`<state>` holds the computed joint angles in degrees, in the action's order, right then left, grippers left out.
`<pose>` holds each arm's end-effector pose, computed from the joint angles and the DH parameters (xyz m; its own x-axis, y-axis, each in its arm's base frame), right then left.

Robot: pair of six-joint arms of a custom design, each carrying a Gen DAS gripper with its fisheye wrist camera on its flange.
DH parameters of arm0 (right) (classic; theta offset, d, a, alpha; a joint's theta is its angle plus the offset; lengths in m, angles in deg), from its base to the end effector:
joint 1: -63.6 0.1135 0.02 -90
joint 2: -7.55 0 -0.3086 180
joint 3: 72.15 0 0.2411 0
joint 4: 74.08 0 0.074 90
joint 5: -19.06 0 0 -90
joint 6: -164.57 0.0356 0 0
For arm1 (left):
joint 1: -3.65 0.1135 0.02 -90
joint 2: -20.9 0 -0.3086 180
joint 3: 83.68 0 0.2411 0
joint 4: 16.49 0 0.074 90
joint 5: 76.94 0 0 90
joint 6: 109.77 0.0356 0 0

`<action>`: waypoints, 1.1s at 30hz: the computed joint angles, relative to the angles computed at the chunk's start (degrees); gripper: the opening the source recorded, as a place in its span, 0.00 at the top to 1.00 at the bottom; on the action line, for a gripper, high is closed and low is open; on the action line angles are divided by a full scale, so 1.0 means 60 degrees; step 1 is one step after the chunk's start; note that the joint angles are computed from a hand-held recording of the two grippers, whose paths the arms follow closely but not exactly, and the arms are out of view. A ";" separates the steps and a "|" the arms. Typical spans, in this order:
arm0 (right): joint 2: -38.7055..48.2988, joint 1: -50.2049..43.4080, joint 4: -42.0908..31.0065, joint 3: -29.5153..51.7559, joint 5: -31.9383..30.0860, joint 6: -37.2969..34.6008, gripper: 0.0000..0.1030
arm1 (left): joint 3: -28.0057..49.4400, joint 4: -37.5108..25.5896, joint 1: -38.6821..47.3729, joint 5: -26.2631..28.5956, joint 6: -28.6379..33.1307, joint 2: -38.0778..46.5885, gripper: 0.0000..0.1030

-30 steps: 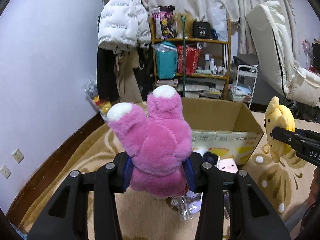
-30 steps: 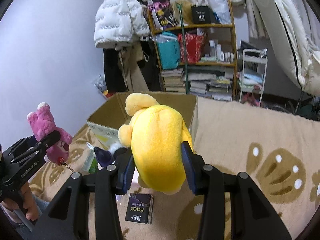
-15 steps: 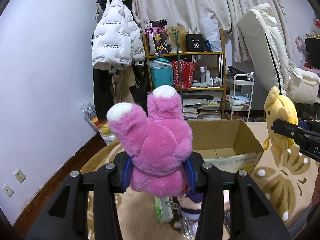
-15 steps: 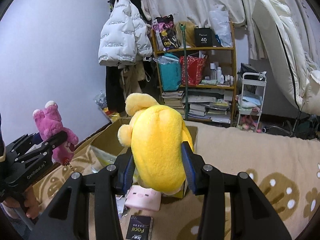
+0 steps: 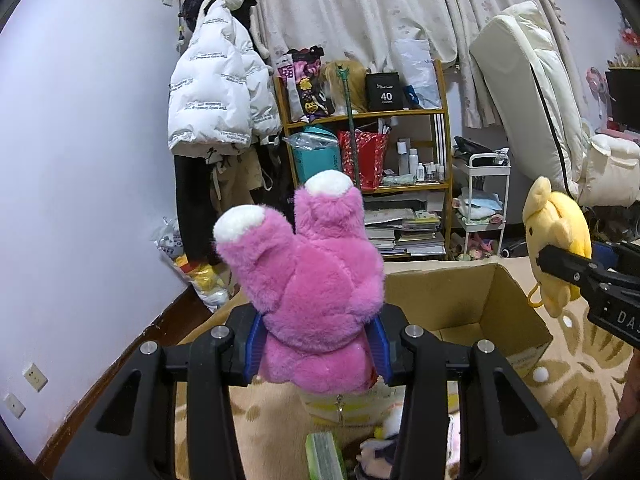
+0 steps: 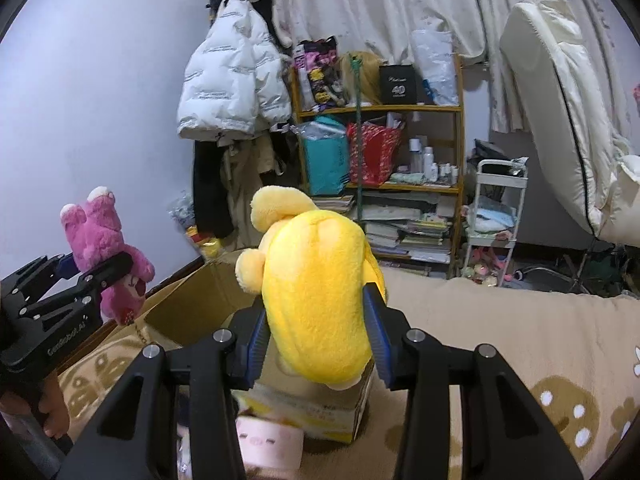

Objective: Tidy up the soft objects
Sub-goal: 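Carry both plush toys over the box and open both tools to drop them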

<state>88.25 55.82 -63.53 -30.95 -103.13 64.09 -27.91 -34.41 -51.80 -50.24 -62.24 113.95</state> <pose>0.2476 -0.0147 0.2143 -0.4084 -0.0996 -0.9073 -0.4287 0.8985 0.0944 0.1848 -0.2123 0.2017 -0.3981 0.0433 -0.9163 -0.2548 0.9544 0.1558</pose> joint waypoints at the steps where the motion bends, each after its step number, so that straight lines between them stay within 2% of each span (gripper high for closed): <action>1: 0.0085 0.0089 0.0225 -0.0041 0.0120 0.0109 0.55 | -0.0040 0.0284 0.0132 0.0107 0.0242 0.0048 0.59; 6: 0.0796 0.0612 0.0714 0.0124 0.0511 0.0119 0.55 | -0.0182 0.1222 0.0600 0.0722 0.0781 0.0445 0.59; 13: 0.1546 0.1134 0.1364 0.0270 0.1213 0.0374 0.55 | 0.0024 0.1937 0.1477 0.1905 0.1458 0.1104 0.59; 16: 0.1962 0.1190 0.1388 0.0466 0.1335 0.0485 0.55 | 0.0263 0.1853 0.1726 0.2277 0.1614 0.1416 0.59; 21: 0.2439 0.1170 0.1136 0.0696 0.1384 0.0390 0.55 | 0.0659 0.1312 0.2281 0.3512 0.1300 0.1809 0.58; 33: 0.2554 0.1081 0.0761 0.0829 0.0921 0.0168 0.54 | 0.0769 0.1234 0.2458 0.4125 0.1221 0.2239 0.57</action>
<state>103.57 62.31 -58.97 -25.98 -97.60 65.09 -23.30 -27.00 -37.05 -25.49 -54.91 127.38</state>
